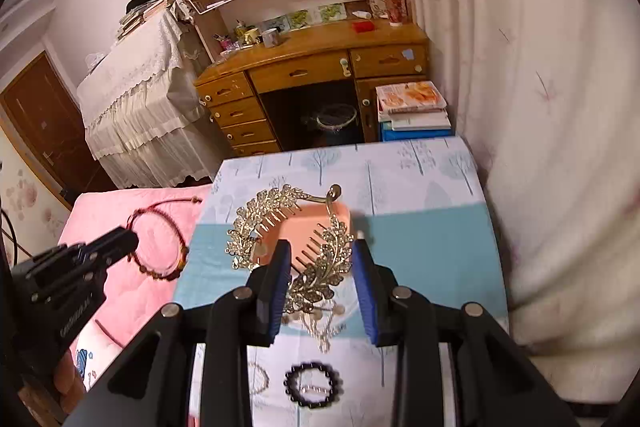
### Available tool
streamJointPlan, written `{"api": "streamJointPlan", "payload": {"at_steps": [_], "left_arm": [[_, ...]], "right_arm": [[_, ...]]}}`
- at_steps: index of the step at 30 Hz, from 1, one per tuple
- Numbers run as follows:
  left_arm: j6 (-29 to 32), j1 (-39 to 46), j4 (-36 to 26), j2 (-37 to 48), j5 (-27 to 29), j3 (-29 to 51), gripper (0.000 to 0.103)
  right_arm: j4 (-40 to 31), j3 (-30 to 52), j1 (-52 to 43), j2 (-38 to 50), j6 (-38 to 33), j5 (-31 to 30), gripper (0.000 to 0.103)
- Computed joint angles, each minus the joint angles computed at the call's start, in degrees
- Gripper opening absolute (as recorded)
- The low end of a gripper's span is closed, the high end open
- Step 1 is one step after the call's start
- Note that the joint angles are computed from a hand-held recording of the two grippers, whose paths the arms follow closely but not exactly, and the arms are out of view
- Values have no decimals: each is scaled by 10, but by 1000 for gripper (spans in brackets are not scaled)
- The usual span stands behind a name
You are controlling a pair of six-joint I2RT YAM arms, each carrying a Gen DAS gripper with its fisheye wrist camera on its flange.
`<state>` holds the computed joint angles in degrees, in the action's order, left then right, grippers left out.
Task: Organize jewelry
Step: 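Carry the comb into the pink box with the right tool while the left tool drops the red bracelet there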
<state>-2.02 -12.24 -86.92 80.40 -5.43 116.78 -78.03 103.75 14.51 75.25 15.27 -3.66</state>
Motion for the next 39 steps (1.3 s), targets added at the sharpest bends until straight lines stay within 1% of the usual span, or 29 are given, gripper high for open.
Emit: {"api": "streamJointPlan", "payload": {"at_steps": [2,5,9,15,19,23,26,27,28,29,30,31,32,34,36,38,39], "left_arm": [[7,17,-3,44,9,37,5],[9,30,18,107,20,47,5],[3,39,86,167,24,-20,5],[-5,51,179,269,39,-110,5],[4,48,227,307,37,-164,5],[16,45,263,334,39,-184,5],[25,46,283,342,51,-193,6],[26,44,292,339,50,-200,8],[29,44,297,338,49,-202,16],[31,42,304,335,48,-207,30],[35,39,313,324,44,-216,37],[36,38,324,314,38,-226,53],[38,36,336,300,33,-240,62],[47,32,355,271,25,-268,64],[61,35,351,256,27,-268,64],[71,35,354,223,28,-292,64],[75,36,356,204,27,-307,64]], "right_arm": [[7,23,4,42,-4,2,31],[24,35,5,105,-9,-8,31],[59,30,6,192,-10,-13,32],[124,-14,-1,298,-8,-35,32],[148,-29,-2,360,-13,-44,32],[167,-30,-5,406,-19,-61,32],[179,-26,-9,425,-21,-74,33],[198,-37,-8,418,-19,-75,33],[202,-38,-8,418,-19,-74,33],[207,-39,-8,418,-17,-75,35],[217,-48,-8,412,-13,-79,38],[217,-48,-10,411,-14,-82,40],[221,-57,-11,404,-15,-87,42],[222,-67,-14,391,-13,-91,45],[220,-86,-14,368,-10,-77,47],[217,-111,-17,340,-12,-79,48],[210,-121,-14,325,-9,-65,49]]}}
